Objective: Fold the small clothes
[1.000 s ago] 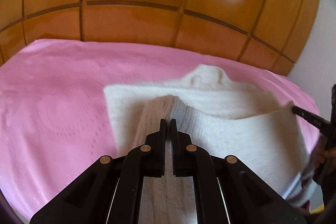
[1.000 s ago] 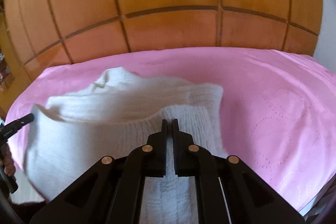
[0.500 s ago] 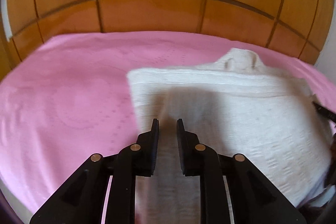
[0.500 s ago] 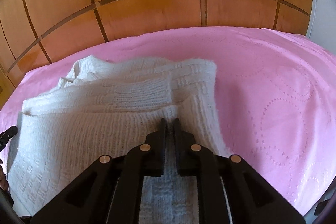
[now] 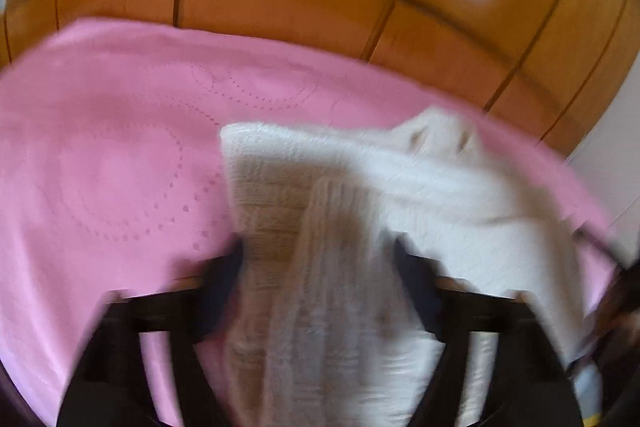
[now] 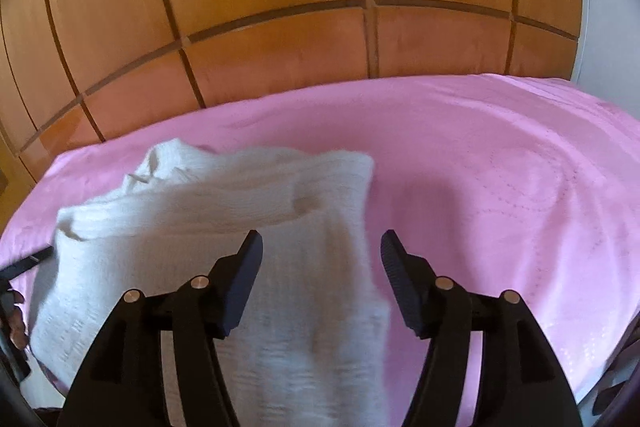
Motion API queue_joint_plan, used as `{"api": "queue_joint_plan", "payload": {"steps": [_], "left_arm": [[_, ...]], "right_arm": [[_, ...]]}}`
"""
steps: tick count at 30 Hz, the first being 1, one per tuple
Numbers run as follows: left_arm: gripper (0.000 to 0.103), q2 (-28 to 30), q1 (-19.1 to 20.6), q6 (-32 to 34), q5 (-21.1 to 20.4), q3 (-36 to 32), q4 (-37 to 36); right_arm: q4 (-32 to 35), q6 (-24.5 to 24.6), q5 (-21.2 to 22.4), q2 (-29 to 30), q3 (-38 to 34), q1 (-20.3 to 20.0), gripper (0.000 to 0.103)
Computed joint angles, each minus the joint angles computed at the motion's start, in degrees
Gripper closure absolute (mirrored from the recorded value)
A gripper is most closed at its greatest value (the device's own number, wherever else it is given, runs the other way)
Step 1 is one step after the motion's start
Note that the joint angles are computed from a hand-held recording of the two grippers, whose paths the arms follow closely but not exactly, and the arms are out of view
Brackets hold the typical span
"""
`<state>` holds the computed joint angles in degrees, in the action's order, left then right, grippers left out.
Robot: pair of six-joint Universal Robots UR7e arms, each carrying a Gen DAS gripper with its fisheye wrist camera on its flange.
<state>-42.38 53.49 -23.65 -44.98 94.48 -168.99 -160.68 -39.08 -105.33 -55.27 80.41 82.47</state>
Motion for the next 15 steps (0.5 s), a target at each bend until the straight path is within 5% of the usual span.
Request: {"api": "queue_joint_plan", "payload": {"steps": [3, 5, 7, 8, 9, 15], "left_arm": [[0.026, 0.61, 0.03, -0.11, 0.10, -1.23, 2.82], [0.042, 1.61, 0.05, 0.48, 0.88, -2.50, 6.09], [0.074, 2.44, 0.13, 2.04, 0.81, -3.28, 7.40], [0.087, 2.59, -0.14, 3.00, 1.50, -2.99, 6.14], [0.098, 2.60, -0.43, 3.54, 2.28, -2.76, 5.17], [0.098, 0.85, -2.83, 7.00, 4.79, 0.12, -0.56]], "right_arm": [[1.39, -0.12, -1.42, 1.14, -1.04, -0.15, 0.043], [2.67, -0.81, -2.06, 1.73, -1.37, -0.09, 0.057], [0.98, -2.54, -3.29, 1.83, -0.58, 0.31, 0.075], [0.23, -3.12, -4.05, 1.61, -0.18, 0.61, 0.094], [0.50, -2.85, -4.00, 1.19, 0.09, 0.72, 0.096], [1.51, -2.16, 0.52, -3.19, 2.26, 1.75, 0.096]]}}
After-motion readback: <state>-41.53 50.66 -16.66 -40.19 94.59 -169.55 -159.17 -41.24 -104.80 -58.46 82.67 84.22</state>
